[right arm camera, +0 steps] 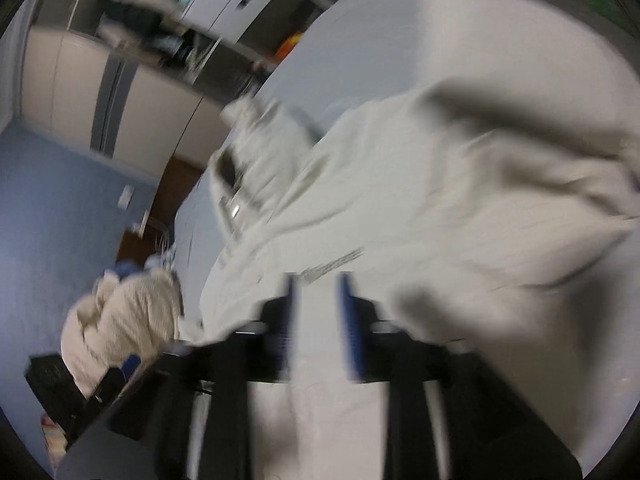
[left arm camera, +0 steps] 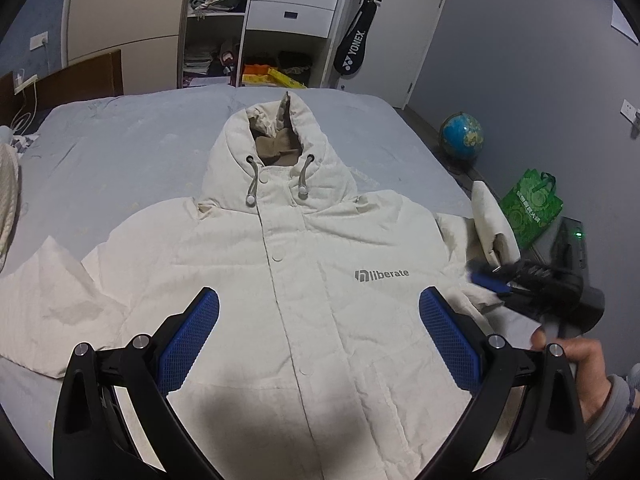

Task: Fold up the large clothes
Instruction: 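Fold the held sleeve and side panel across the jacket front with the right gripper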

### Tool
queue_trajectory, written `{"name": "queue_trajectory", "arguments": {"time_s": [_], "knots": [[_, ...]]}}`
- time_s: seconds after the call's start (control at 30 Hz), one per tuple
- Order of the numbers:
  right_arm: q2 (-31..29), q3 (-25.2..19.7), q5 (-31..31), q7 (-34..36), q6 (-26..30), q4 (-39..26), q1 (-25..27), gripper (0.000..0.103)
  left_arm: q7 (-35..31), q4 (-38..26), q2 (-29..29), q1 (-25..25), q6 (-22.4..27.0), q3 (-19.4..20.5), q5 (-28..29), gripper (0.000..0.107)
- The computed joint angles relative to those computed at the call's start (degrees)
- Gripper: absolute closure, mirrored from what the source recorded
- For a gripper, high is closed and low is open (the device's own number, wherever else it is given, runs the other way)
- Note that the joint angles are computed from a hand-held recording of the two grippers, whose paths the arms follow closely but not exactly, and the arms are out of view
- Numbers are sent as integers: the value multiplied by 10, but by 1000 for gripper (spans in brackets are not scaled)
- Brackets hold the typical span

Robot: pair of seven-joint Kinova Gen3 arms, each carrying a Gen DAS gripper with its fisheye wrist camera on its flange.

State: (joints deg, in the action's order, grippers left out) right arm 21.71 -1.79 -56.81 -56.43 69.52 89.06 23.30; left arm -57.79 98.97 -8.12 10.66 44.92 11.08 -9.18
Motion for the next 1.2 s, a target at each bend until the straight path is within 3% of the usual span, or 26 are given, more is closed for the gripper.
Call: {"name": "queue_trajectory", "arguments": {"time_s": [0.03, 0.27, 0.43, 0.63, 0.9, 0.97, 1.0, 1.03, 1.2], "knots": [[-2, 5, -15, 8, -5, 8, 16, 48, 0, 1, 2, 1, -1, 1, 0, 11], [29, 24, -107, -2, 14, 28, 98, 45, 5, -3, 20, 11, -1, 6, -8, 11], [74, 10, -184, -39, 32, 41, 130, 45, 6, -4, 26, 20, 4, 4, -14, 11], [86, -10, -227, -45, 26, 49, 105, 45, 4, -3, 27, 23, 2, -1, -11, 11], [70, -14, -325, -8, -66, 103, 68, 46, -8, -5, 20, 20, 0, -4, -4, 11], [69, -5, -336, -22, -83, 114, 58, 60, -7, -5, 20, 19, 0, -3, -5, 11], [68, 0, -330, -32, -92, 114, 52, 80, -6, -5, 20, 18, 0, -3, -6, 11], [69, 3, -325, -39, -97, 112, 49, 91, -6, -5, 20, 18, 0, -3, -6, 11], [63, 4, -297, -27, -94, 99, 47, 99, 6, -5, 16, 13, 0, -2, -15, 11]]}}
